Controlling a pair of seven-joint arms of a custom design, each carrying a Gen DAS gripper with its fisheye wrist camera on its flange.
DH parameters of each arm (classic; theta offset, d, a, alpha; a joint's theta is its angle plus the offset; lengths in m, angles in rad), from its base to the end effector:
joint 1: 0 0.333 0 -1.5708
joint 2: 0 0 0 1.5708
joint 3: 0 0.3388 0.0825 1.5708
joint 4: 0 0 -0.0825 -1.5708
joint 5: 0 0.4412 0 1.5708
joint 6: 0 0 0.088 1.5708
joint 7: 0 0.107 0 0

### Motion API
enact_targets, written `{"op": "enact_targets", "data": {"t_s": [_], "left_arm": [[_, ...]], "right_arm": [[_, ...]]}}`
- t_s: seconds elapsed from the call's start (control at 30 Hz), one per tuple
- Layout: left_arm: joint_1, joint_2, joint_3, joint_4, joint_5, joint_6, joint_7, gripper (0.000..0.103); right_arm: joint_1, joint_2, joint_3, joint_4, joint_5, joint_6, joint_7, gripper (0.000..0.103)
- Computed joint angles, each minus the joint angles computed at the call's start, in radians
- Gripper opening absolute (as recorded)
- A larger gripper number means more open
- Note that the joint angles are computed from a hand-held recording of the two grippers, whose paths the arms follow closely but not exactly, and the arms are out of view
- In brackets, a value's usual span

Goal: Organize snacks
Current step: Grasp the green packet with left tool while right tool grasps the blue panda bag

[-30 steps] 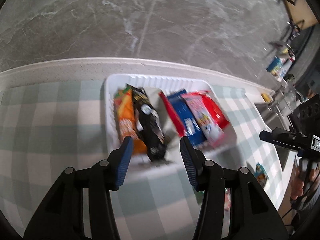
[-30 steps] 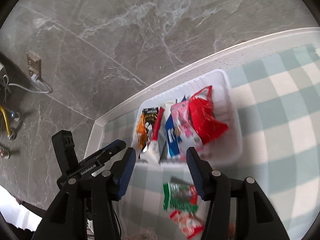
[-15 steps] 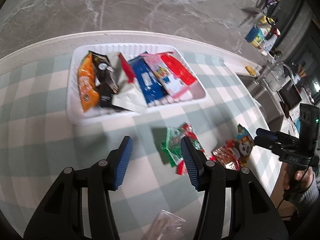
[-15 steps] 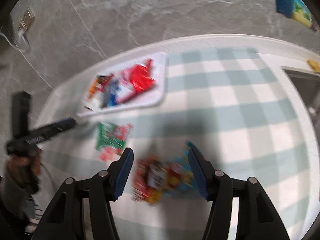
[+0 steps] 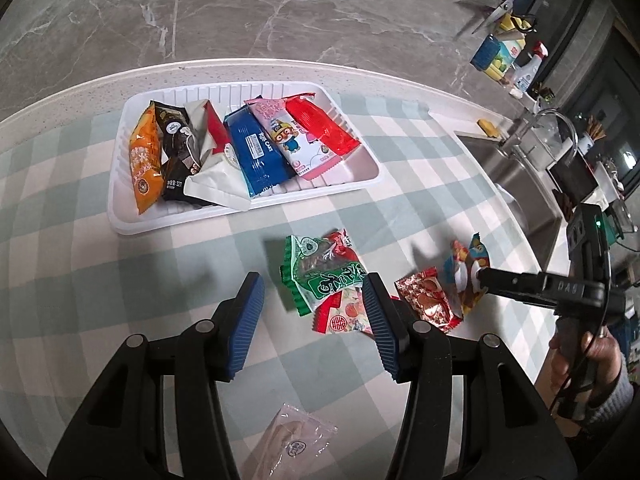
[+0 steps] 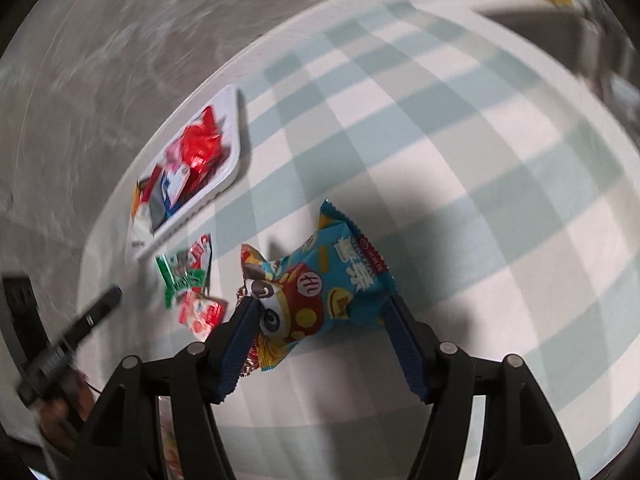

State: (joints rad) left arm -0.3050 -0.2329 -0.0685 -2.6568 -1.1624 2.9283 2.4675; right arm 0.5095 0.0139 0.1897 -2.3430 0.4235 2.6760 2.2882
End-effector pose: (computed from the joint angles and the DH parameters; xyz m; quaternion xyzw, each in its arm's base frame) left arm 0.4445 -0.1107 0.3280 -0.6057 0.7284 -0.3138 0.0641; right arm 0.4463 0.3588 0.3409 -0.5544 0.8081 0.1120 0.1643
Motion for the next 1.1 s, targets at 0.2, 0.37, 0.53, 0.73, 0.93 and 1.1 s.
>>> {"op": "enact_targets", "data": {"t_s": [0.2,0.37,0.53,0.73,0.93,1.1], "left_arm": [[0.0,-0.003,0.006,-0.012,0.024,0.013,-0.007,0.049],[0.007,0.019,0.01,-0.002,0.028,0.01,-0.002,0.05],[0.019,0.046,-0.002,0.018,0.04,0.006,0.002,0.05],[0.033,0.07,-0.02,0.037,0.057,0.001,0.01,0.05],[0.042,0.099,-0.041,0.059,0.11,0.006,0.024,0.05],[0.049,0.132,-0.064,0.078,0.231,0.015,0.013,0.051]], "right_arm": [[0.006,-0.048,-0.004,-0.047,0.147,0.006,0.024,0.074],[0.034,-0.057,-0.009,-0.079,0.426,0.042,-0.072,0.074],[0.033,-0.012,-0.002,-0.047,0.523,0.061,-0.126,0.074],[0.008,0.045,0.003,0.009,0.43,0.07,-0.099,0.074],[-0.017,0.109,0.01,0.076,0.319,0.042,-0.08,0.076],[-0.029,0.152,0.009,0.134,0.146,-0.012,-0.086,0.064]]}}
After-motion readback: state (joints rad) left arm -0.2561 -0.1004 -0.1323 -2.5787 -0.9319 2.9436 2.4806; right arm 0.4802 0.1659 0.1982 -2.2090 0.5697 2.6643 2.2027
